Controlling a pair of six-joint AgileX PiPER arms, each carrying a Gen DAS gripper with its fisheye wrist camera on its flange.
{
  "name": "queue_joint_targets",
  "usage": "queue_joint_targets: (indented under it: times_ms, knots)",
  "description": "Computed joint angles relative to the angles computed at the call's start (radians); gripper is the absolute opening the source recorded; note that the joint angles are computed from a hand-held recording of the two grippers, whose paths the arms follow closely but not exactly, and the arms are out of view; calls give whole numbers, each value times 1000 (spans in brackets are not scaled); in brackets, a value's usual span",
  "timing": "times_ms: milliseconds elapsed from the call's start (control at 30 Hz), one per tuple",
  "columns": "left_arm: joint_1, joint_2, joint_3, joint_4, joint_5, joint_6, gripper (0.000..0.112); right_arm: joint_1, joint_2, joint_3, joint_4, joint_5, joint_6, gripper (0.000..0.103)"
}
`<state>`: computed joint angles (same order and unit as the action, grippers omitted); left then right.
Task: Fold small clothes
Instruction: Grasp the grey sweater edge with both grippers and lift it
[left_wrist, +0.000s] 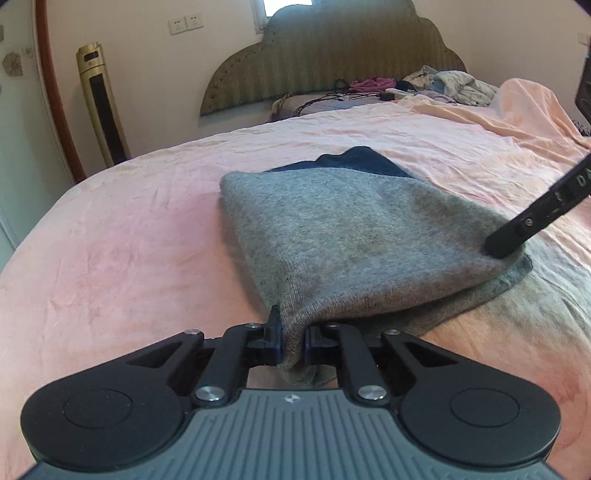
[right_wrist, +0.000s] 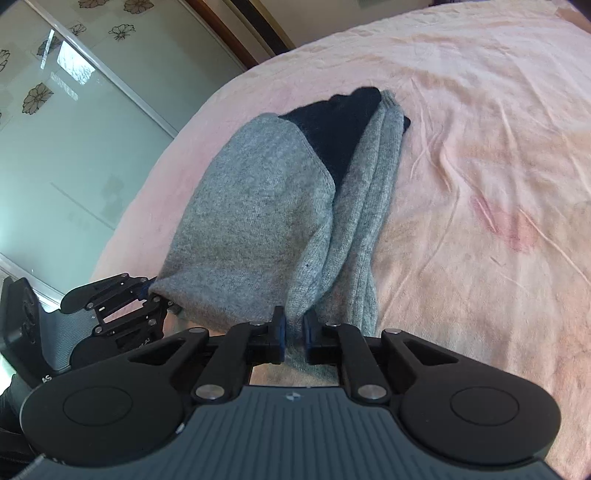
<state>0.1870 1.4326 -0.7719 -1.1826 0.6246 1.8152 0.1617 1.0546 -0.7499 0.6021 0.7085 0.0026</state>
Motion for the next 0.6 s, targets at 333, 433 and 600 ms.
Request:
queue_joint_targets:
  times_ms: [333, 433, 600]
  knots:
    - [118, -18, 13, 40, 135, 120, 12, -101, -28, 26, 50, 52, -99, 31]
    - [199, -29, -5, 32, 268, 135, 18, -227, -48, -18, 205, 62, -256, 63]
    - [184, -46, 7, -2, 332, 141, 46, -289, 217, -206, 290, 4, -288, 59]
